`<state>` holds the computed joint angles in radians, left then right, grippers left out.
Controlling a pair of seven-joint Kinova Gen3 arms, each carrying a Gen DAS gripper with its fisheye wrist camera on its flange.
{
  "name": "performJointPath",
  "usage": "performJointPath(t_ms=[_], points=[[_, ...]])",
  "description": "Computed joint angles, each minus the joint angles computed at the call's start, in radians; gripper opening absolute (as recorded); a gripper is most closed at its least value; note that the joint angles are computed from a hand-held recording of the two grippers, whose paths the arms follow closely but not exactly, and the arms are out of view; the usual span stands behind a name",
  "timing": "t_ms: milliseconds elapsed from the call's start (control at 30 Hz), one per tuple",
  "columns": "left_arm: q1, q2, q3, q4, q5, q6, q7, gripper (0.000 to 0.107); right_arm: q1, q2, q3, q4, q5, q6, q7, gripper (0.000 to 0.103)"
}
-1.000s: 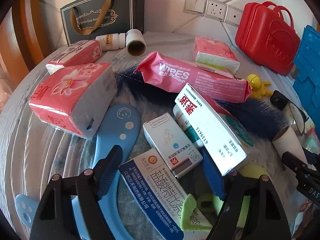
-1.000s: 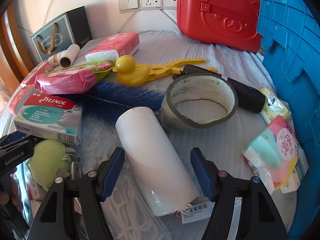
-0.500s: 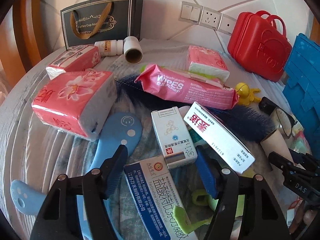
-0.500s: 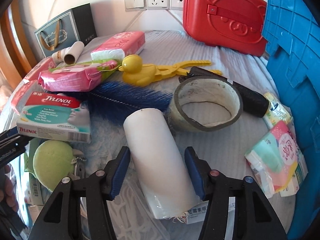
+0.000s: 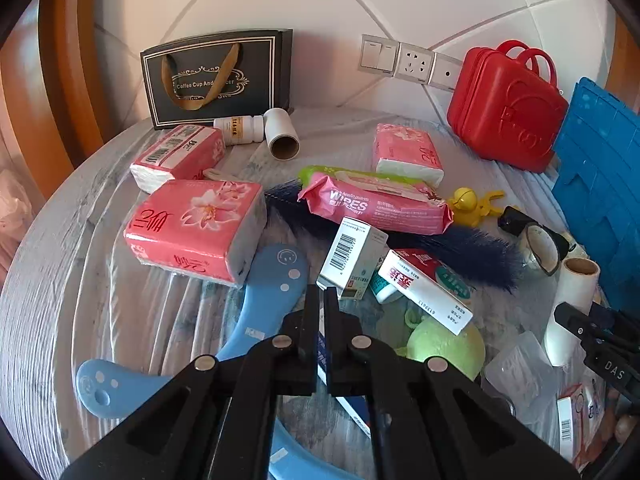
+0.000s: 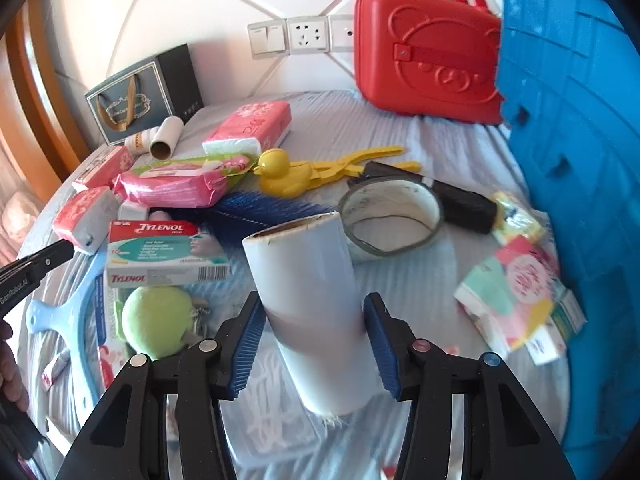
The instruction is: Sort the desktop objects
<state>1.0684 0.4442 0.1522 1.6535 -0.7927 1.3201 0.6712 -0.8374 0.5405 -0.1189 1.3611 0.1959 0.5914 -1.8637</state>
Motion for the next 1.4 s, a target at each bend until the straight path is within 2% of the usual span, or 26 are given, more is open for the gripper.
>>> performJointPath(t_ms=[100, 200, 233, 267, 300, 333, 367, 400, 567, 667, 833, 933, 1000, 1100, 1200, 1400], points=[[-0.002, -0.018, 0.004, 0.032, 0.036, -0.018, 0.045, 0.002, -0.007, -0.03, 0.006, 0.031, 0.004, -0.001, -0.016, 0.049], [-0.032, -0.019, 0.013, 0.049, 0.074, -0.049, 0.032, 0.003, -0.007, -0.05, 0.002, 0.056, 0.006, -0.013, -0.032, 0.049], [-0.026, -0.021, 0.008, 0.059, 0.07, -0.066, 0.036, 0.01, -0.008, -0.054, 0.001, 0.061, 0.007, -0.015, -0.037, 0.049], [-0.031, -0.025, 0.013, 0.074, 0.057, -0.1, 0.044, 0.029, -0.009, -0.057, 0.001, 0.068, 0.01, -0.02, -0.042, 0.049], [-0.032, -0.024, 0.014, 0.082, 0.05, -0.126, 0.05, 0.042, -0.015, -0.06, 0.005, 0.074, 0.016, -0.024, -0.051, 0.049], [-0.019, -0.018, 0.008, 0.086, 0.026, -0.148, 0.07, 0.063, -0.016, -0.06, 0.006, 0.077, 0.019, -0.025, -0.057, 0.049], [-0.007, -0.013, 0.003, 0.089, 0.006, -0.162, 0.091, 0.074, -0.016, -0.059, 0.004, 0.079, 0.02, -0.025, -0.061, 0.049], [-0.002, 0.0, -0.001, 0.078, 0.001, -0.167, 0.098, 0.076, -0.015, -0.058, 0.004, 0.081, 0.022, -0.025, -0.064, 0.049], [-0.058, 0.072, 0.015, -0.014, 0.103, -0.131, 0.014, 0.078, 0.0, -0.053, -0.012, 0.076, 0.017, -0.013, -0.047, 0.049], [-0.02, 0.07, -0.045, -0.011, 0.142, -0.147, 0.049, 0.078, 0.012, -0.06, -0.017, 0.088, 0.011, -0.026, -0.032, 0.047], [-0.035, 0.098, -0.051, -0.063, 0.172, -0.104, 0.026, 0.087, 0.036, -0.06, -0.028, 0.088, -0.012, -0.044, -0.002, 0.047], [-0.07, 0.121, -0.058, -0.083, 0.216, -0.097, -0.003, 0.087, 0.041, -0.055, -0.032, 0.076, -0.019, -0.044, 0.021, 0.047], [-0.039, 0.131, -0.084, -0.094, 0.203, -0.082, 0.017, 0.087, 0.036, -0.053, -0.03, 0.075, -0.015, -0.045, 0.035, 0.047], [-0.03, 0.136, -0.082, -0.078, 0.2, -0.115, 0.06, 0.087, 0.036, -0.05, -0.03, 0.078, -0.017, -0.046, 0.053, 0.047], [-0.02, 0.166, -0.081, -0.121, 0.207, -0.069, 0.039, 0.087, 0.021, -0.033, -0.011, 0.067, -0.006, -0.027, 0.048, 0.047], [-0.002, 0.174, -0.092, -0.127, 0.196, -0.059, 0.051, 0.087, 0.06, 0.005, -0.032, 0.045, -0.04, -0.023, 0.093, 0.047]])
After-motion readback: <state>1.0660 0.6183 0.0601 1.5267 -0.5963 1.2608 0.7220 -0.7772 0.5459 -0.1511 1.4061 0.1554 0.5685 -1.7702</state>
